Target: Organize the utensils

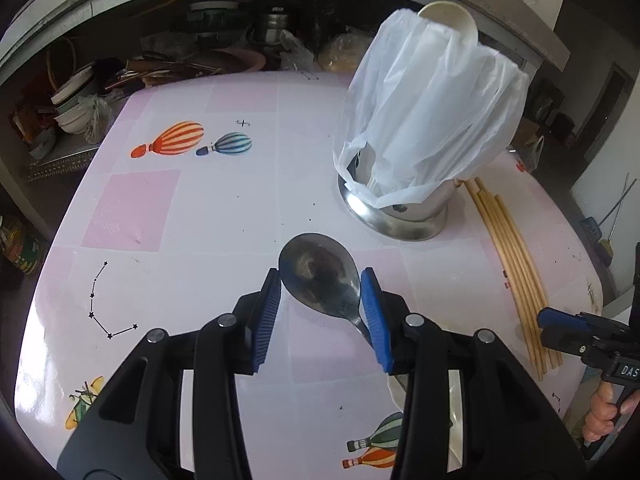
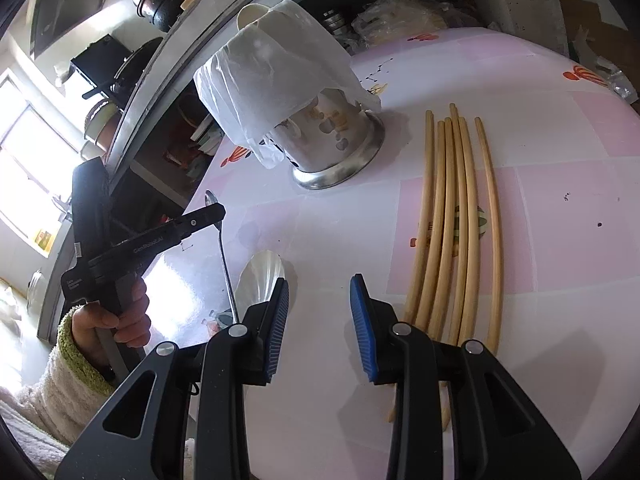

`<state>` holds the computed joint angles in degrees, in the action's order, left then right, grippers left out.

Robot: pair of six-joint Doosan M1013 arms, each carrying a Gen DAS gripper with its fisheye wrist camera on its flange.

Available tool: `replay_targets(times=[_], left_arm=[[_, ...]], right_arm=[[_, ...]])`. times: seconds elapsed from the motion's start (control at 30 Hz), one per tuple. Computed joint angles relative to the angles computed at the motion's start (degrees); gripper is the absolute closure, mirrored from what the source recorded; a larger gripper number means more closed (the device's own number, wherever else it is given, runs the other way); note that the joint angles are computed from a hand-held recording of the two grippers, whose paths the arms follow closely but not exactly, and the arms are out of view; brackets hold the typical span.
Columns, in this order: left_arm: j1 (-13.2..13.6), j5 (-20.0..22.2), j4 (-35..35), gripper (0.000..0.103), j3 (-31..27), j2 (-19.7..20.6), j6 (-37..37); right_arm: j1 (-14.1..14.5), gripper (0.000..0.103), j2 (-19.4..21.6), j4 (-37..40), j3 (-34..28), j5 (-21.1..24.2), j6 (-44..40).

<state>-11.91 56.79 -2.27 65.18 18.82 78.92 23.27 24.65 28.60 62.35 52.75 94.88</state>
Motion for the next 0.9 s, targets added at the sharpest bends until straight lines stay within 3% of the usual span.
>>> replay_targets(times=[0.3, 0.53, 0.7, 0.9], left_arm=[[0.42, -11.89, -1.05, 0.064, 7.07, -5.56, 0.4], [0.29, -17.59, -1.7, 0.066, 10.83, -8.48, 0.05], [0.69, -16.09, -2.83, 0.066, 10.79, -8.16, 0.8], [1.93, -10.93, -5.54, 0.065, 9.64, -6.79, -1.92]], right_arm=[[0.9, 0.071, 3.0, 2.36, -4.55, 3.73, -3.05], [1.88, 0.071, 6.55, 1.26, -9.71, 8.63, -3.42], [2.1, 0.071, 7.18, 0.03, -11.09, 9.34, -2.62], [2.39, 0.071, 6.55, -1.52, -10.81, 8.42, -2.97]])
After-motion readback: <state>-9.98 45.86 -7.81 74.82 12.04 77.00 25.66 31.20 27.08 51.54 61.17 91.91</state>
